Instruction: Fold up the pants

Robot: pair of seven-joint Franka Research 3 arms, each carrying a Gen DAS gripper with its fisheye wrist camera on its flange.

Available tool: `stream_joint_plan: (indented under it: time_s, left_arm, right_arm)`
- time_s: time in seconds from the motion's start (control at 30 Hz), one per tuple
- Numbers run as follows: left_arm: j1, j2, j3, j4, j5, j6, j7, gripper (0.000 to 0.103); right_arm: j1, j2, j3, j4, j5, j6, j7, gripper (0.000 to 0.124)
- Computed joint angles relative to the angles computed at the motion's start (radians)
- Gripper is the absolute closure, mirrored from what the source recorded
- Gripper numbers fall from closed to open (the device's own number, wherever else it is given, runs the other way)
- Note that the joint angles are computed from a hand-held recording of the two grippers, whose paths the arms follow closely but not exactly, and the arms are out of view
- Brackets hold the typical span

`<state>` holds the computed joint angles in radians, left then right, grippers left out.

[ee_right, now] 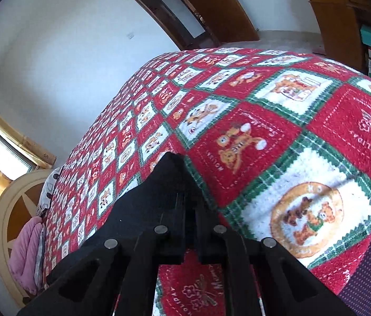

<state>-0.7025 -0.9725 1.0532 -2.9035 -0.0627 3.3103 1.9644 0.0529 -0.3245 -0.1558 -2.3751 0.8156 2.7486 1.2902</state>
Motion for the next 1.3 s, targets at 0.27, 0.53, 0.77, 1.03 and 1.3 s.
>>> stream_joint_plan:
  time_s: [0.27,0.53,0.77,1.03,1.3]
  left_arm:
    - [0.068,0.078,-0.085,-0.016,-0.030,-0.023,-0.037,0.093]
    - [0.154,0.086,-0.196,-0.034,-0.028,-0.037,-0.128,0.049]
    - [0.228,0.149,-0.355,-0.029,-0.007,-0.121,-0.158,0.049]
    - [0.347,0.257,-0.500,-0.040,0.021,-0.097,-0.162,0.049]
    - [0.483,0.312,-0.653,-0.057,0.113,-0.075,-0.182,0.049]
  right_arm:
    - [-0.020,-0.013,0.022,-0.021,-0.074,-0.004,0.031,0.115]
    - [-0.192,-0.125,0.208,-0.104,-0.507,0.043,0.410,0.091]
    - [-0.025,-0.240,0.175,-0.157,-0.539,0.068,0.421,0.091]
    - [0.172,-0.127,0.241,-0.090,-0.550,0.064,0.236,0.091]
    - [0.384,0.044,0.153,0.006,-0.264,-0.031,0.015,0.091]
